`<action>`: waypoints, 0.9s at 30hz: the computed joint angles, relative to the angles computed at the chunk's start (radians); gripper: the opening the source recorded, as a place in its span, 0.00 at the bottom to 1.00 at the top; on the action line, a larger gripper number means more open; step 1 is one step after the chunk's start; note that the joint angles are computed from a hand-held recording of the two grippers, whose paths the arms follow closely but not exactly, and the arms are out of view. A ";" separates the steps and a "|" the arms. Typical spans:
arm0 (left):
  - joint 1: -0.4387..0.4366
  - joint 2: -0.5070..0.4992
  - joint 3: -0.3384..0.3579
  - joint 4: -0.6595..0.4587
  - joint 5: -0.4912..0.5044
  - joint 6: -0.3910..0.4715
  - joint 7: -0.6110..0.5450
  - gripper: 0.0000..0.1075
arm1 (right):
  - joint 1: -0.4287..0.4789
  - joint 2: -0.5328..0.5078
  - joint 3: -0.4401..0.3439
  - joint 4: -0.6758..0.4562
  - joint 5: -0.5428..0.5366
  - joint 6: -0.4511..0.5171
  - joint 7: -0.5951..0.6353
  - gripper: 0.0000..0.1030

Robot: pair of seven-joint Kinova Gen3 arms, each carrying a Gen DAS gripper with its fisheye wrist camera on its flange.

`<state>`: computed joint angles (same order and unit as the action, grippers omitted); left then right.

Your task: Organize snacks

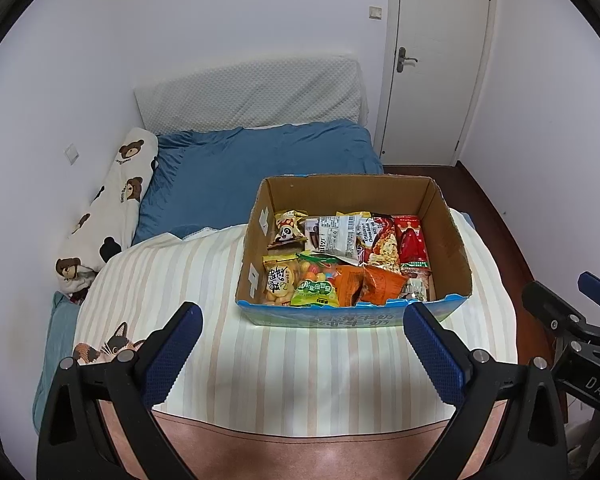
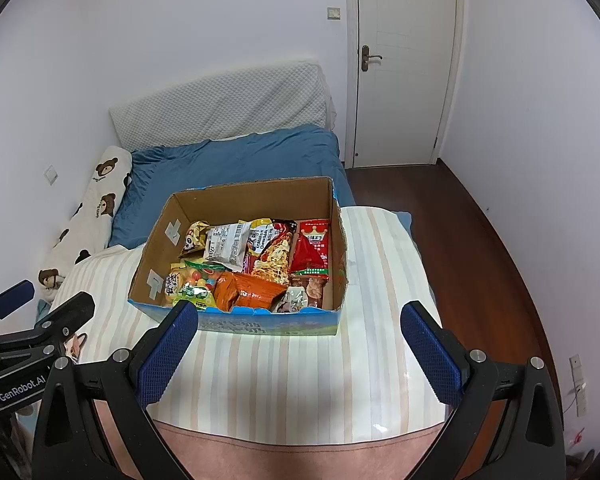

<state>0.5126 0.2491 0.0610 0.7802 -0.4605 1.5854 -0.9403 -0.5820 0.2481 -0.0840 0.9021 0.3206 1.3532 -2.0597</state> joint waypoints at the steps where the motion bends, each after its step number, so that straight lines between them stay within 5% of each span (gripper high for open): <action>1: 0.000 -0.001 0.000 0.003 0.001 -0.003 0.001 0.96 | 0.001 0.000 0.000 0.001 -0.002 -0.001 0.000 1.00; 27: 0.006 -0.006 0.002 0.006 -0.011 -0.014 0.002 0.96 | -0.005 -0.010 -0.004 0.005 0.008 0.010 -0.011 1.00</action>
<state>0.5183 0.2430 0.0634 0.7863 -0.4715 1.5716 -0.9379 -0.5871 0.2380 -0.0882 0.9073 0.3288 1.3629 -2.0711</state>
